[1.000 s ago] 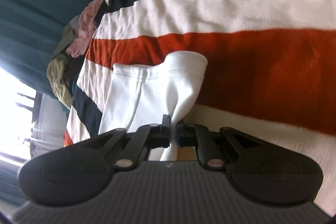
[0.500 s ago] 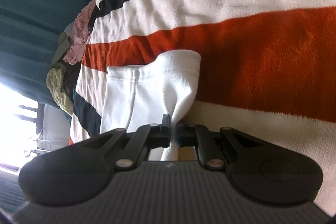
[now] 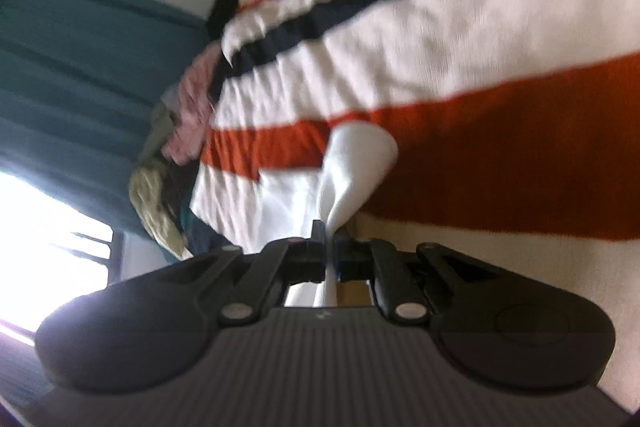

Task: Fold clothes

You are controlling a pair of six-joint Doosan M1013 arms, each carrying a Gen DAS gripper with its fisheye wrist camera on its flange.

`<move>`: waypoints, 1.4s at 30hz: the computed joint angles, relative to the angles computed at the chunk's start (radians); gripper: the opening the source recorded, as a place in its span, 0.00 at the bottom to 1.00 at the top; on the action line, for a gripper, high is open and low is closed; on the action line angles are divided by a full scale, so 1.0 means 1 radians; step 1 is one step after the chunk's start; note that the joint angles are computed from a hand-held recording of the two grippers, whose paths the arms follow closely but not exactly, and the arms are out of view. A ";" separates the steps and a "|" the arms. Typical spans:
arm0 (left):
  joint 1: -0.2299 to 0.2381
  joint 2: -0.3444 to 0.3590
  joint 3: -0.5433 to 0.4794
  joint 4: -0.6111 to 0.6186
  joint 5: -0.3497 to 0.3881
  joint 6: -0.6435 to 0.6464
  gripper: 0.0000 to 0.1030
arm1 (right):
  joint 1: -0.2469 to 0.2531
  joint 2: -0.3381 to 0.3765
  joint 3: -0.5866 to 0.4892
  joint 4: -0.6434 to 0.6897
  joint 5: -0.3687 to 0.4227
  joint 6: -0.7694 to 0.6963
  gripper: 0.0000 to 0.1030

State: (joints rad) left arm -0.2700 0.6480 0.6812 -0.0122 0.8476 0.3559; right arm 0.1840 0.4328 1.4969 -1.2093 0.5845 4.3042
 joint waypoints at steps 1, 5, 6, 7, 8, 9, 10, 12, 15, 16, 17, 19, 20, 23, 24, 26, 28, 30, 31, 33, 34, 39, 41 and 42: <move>0.004 -0.005 0.001 -0.016 -0.001 0.015 0.11 | 0.006 -0.004 0.002 -0.018 0.022 0.011 0.05; 0.023 -0.049 0.073 -0.074 -0.001 0.059 0.11 | 0.031 -0.013 -0.008 0.029 0.147 -0.022 0.05; 0.029 -0.071 0.112 -0.079 0.002 0.071 0.11 | 0.035 -0.014 -0.012 0.064 0.177 -0.039 0.05; 0.035 -0.089 0.148 -0.086 0.007 0.081 0.11 | 0.039 -0.014 -0.017 0.101 0.208 -0.058 0.05; 0.039 -0.099 0.174 -0.096 0.016 0.085 0.12 | 0.041 -0.011 -0.028 0.164 0.245 -0.103 0.05; 0.044 -0.105 0.193 -0.105 0.026 0.085 0.12 | 0.041 -0.007 -0.038 0.222 0.281 -0.141 0.05; 0.048 -0.109 0.211 -0.113 0.033 0.087 0.12 | 0.038 -0.004 -0.042 0.279 0.298 -0.163 0.05; 0.056 -0.102 0.230 -0.130 0.034 0.108 0.12 | 0.030 -0.001 -0.040 0.357 0.298 -0.184 0.05; 0.066 -0.091 0.255 -0.152 0.036 0.140 0.13 | 0.029 0.003 -0.038 0.378 0.294 -0.205 0.05; 0.066 -0.091 0.254 -0.151 0.036 0.157 0.14 | 0.029 0.006 -0.047 0.385 0.305 -0.239 0.05; 0.065 -0.090 0.254 -0.151 0.036 0.175 0.15 | 0.030 0.009 -0.056 0.393 0.317 -0.272 0.05; 0.064 -0.086 0.238 -0.146 0.054 0.223 0.16 | 0.031 0.013 -0.071 0.413 0.338 -0.309 0.07; 0.062 -0.084 0.228 -0.142 0.066 0.252 0.18 | 0.032 0.014 -0.075 0.420 0.347 -0.314 0.09; 0.056 -0.083 0.206 -0.133 0.098 0.328 0.29 | 0.033 0.019 -0.096 0.456 0.386 -0.331 0.11; 0.049 -0.092 0.210 -0.114 0.092 0.351 0.35 | 0.034 0.021 -0.104 0.467 0.401 -0.353 0.12; 0.034 -0.108 0.219 -0.076 0.080 0.396 0.65 | 0.034 0.024 -0.122 0.474 0.418 -0.386 0.40; 0.015 -0.125 0.226 -0.030 0.070 0.435 0.79 | 0.049 0.023 -0.128 0.409 0.434 -0.369 0.71; -0.009 -0.136 0.224 0.042 0.063 0.461 0.80 | 0.068 0.033 -0.158 0.338 0.486 -0.397 0.76; -0.022 -0.139 0.220 0.085 0.060 0.471 0.81 | 0.077 0.039 -0.173 0.304 0.509 -0.414 0.76; -0.050 -0.147 0.222 0.181 0.023 0.488 0.84 | 0.098 0.048 -0.198 0.241 0.524 -0.461 0.76; -0.069 -0.154 0.223 0.236 -0.001 0.489 0.89 | 0.109 0.053 -0.211 0.210 0.530 -0.486 0.76; -0.144 -0.154 0.214 0.405 -0.145 0.513 0.96 | 0.163 0.067 -0.245 0.056 0.481 -0.579 0.76; -0.172 -0.140 0.192 0.418 -0.181 0.549 0.98 | 0.191 0.074 -0.255 -0.011 0.437 -0.634 0.76; -0.184 -0.130 0.178 0.413 -0.192 0.574 0.98 | 0.204 0.079 -0.263 -0.038 0.418 -0.668 0.76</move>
